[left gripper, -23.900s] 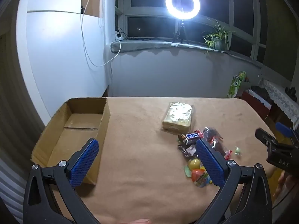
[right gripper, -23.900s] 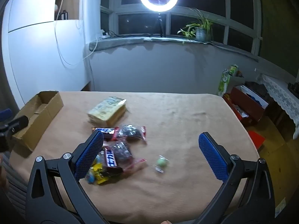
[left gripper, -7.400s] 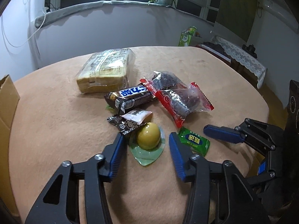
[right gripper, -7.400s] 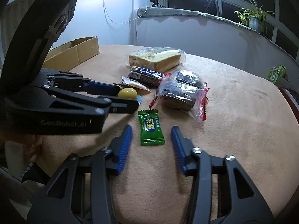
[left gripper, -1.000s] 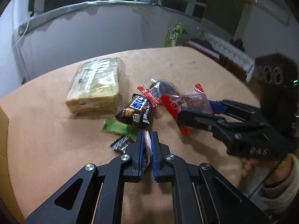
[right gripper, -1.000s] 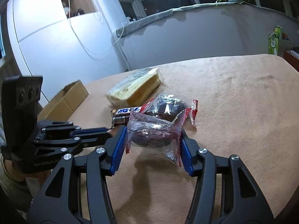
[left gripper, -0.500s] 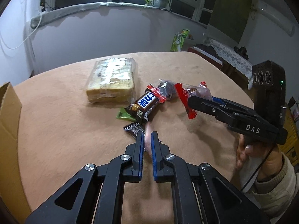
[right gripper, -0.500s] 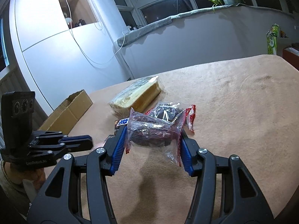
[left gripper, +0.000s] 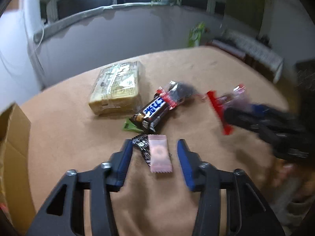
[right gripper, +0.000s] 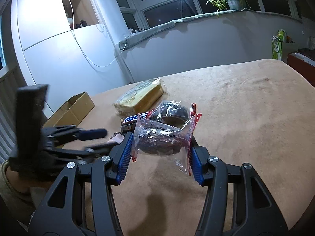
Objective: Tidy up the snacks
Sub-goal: 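Grasp the pink candy with the left tool while the right tool grasps the clear cookie bag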
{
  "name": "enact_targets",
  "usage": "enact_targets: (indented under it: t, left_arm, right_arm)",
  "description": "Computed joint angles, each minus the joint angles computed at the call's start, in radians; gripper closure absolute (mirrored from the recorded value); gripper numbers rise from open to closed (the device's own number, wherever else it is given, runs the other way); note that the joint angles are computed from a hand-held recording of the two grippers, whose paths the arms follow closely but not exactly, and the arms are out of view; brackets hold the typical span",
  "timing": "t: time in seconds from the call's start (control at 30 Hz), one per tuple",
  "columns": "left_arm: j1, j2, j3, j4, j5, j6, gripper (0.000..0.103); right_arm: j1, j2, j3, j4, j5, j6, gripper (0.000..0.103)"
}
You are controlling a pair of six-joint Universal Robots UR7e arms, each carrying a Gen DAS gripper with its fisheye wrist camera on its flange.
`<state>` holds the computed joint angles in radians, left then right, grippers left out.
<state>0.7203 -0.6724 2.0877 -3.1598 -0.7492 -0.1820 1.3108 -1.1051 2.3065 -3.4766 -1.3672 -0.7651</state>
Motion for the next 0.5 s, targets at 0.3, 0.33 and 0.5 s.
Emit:
enact_targets:
  t: [0.3, 0.33, 0.5]
  left_arm:
    - [0.026, -0.026, 0.029, -0.024, -0.069, -0.034, 0.079]
    - [0.026, -0.031, 0.038, -0.039, -0.070, -0.040, 0.079]
    - [0.028, -0.048, 0.063, -0.054, -0.089, -0.067, 0.079]
  right_arm:
    - [-0.026, -0.010, 0.010, 0.008, 0.021, 0.004, 0.048]
    - [-0.026, -0.010, 0.011, 0.010, 0.021, 0.003, 0.048]
    - [-0.025, -0.009, 0.017, 0.009, 0.017, 0.001, 0.048]
